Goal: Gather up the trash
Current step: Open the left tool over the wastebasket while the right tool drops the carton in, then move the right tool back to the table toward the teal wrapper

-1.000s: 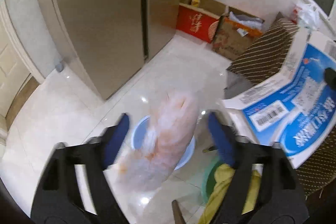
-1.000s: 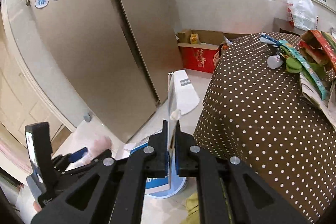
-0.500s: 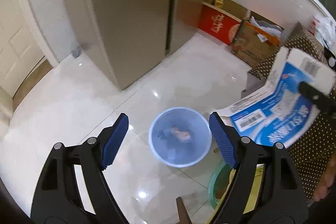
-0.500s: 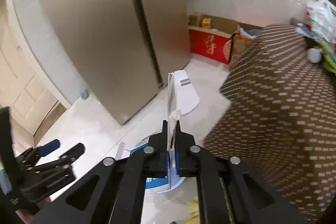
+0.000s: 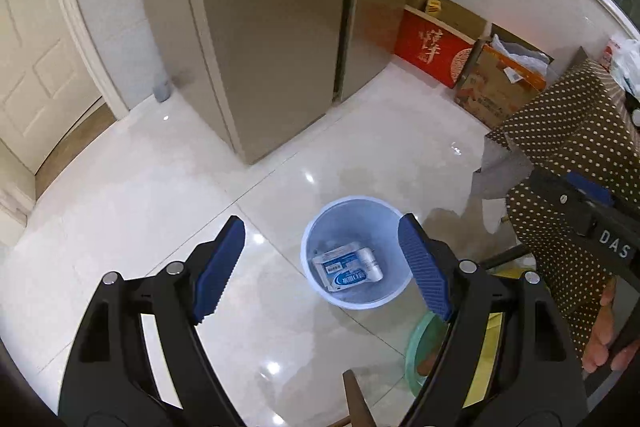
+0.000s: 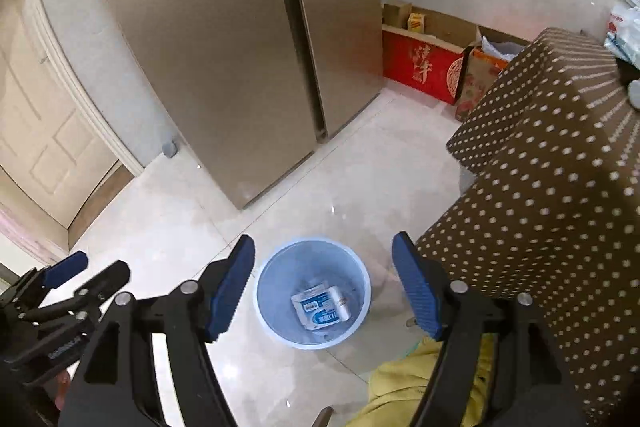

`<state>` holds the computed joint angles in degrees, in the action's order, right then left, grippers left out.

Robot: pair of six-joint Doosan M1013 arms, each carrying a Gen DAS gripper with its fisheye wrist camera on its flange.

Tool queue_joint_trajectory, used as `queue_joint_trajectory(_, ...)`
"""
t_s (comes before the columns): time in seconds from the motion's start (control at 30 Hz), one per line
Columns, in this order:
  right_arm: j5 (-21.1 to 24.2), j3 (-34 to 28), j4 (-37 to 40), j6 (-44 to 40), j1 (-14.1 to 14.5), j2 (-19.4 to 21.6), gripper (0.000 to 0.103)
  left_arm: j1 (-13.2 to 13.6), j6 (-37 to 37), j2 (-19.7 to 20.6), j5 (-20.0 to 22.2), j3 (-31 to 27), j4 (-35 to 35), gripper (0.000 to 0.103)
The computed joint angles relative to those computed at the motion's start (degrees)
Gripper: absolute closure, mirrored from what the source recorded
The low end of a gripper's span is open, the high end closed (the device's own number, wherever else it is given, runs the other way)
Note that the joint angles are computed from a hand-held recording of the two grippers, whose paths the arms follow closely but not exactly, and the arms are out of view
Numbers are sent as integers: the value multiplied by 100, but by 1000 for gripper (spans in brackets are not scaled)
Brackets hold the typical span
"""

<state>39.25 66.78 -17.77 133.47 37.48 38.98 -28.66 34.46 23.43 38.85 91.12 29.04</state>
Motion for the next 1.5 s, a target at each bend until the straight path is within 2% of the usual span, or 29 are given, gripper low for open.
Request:
queue_joint_trajectory(0.3, -522, 557, -425, 586, -70, -517, 33, -201, 134, -47, -232, -210, 168, 25)
queue_joint_trajectory(0.47, -799, 967, -1097, 1351, -118, -892, 33, -335, 372, -69, -375, -377, 118, 25)
queue_joint_trajectory(0.63, -842, 1356, -1846, 2230, -214, -1238, 33, -530, 770, 15, -499, -690, 98, 25)
queue_joint_trajectory(0.8, -672, 1744, -2586, 3148, -366, -1553, 33, -675, 1367, 135, -706, -997, -303, 25)
queue_joint_trajectory(0.93, -484, 1924, -2921, 3528, -538, -1670, 33, -780, 1932, 300, -799, -1316, -738, 24)
queue_joint_trajectory(1.1, -269, 2089, -2826, 3525, -845, -1775, 33, -904, 2569, 518, -831, -1703, -1250, 23)
queue_joint_trajectory(1.33, -387, 2109, -2370, 3101, -1230, -1762, 33, -959, 3371, 758, -726, -2074, -2048, 22)
queue_joint_trajectory(1.47, 118, 1856, -2170, 2779, -1269, -1579, 33, -970, 3501, 849, -612, -2203, -2097, 22)
queue_joint_trajectory(1.5, 99, 1838, -2170, 2762, -1287, -1553, 35, -976, 3445, 859, -578, -2213, -2001, 22)
